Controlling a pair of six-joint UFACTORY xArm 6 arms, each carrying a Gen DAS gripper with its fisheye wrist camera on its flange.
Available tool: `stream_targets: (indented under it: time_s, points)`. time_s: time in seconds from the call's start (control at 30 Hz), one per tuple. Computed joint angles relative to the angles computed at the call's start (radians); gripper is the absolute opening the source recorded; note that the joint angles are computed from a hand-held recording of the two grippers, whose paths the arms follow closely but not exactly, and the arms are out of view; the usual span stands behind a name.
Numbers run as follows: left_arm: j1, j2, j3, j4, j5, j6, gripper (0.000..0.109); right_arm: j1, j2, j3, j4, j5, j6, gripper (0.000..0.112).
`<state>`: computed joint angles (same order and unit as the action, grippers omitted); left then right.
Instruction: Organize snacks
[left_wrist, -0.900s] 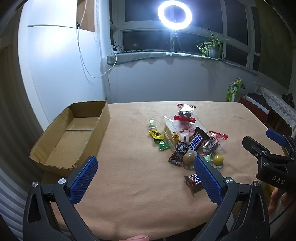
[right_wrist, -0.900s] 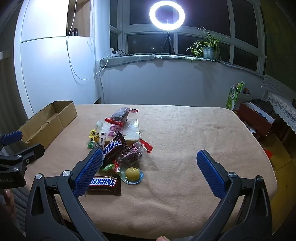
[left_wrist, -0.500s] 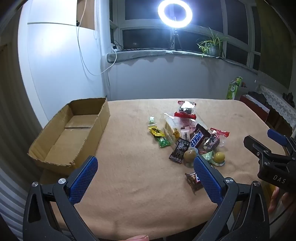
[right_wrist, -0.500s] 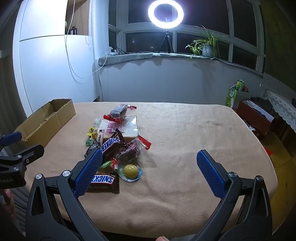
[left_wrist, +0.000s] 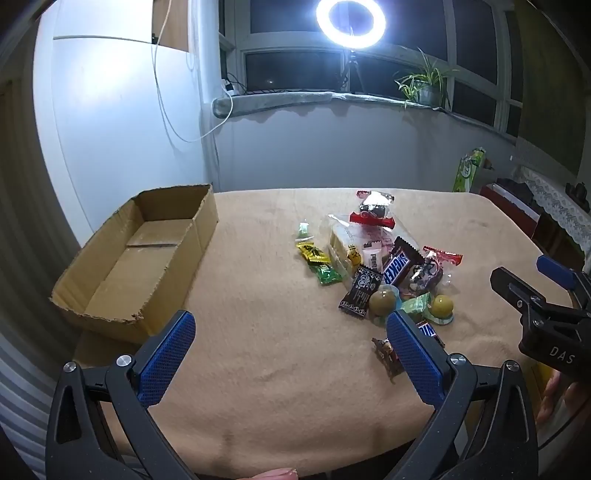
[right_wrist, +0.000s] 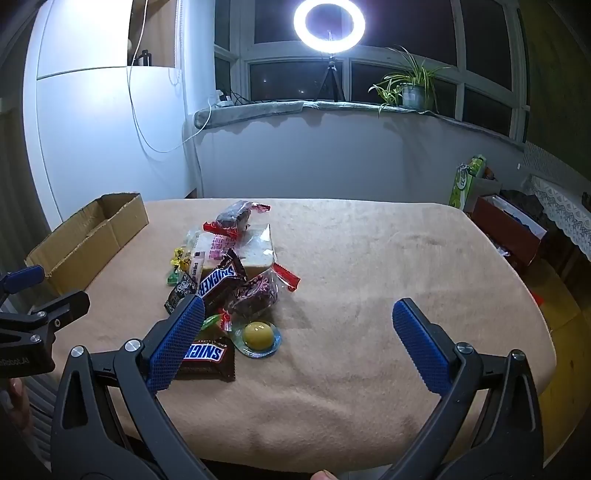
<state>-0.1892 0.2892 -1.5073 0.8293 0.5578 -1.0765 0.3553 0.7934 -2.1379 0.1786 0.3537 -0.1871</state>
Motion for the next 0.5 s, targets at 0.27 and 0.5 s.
stream_targets:
  time_s: [0.27,0.5]
  points:
    - [0.002,-0.008,0.015,0.011,-0.01,-0.016,0.103,0.005,0.002,0.034,0.041,-0.104,-0.045,0.103]
    - [0.005,-0.01,0.022,0.004,-0.01,-0.012,0.103,0.02,-0.005,0.074,0.111,-0.22,-0.119,0.103]
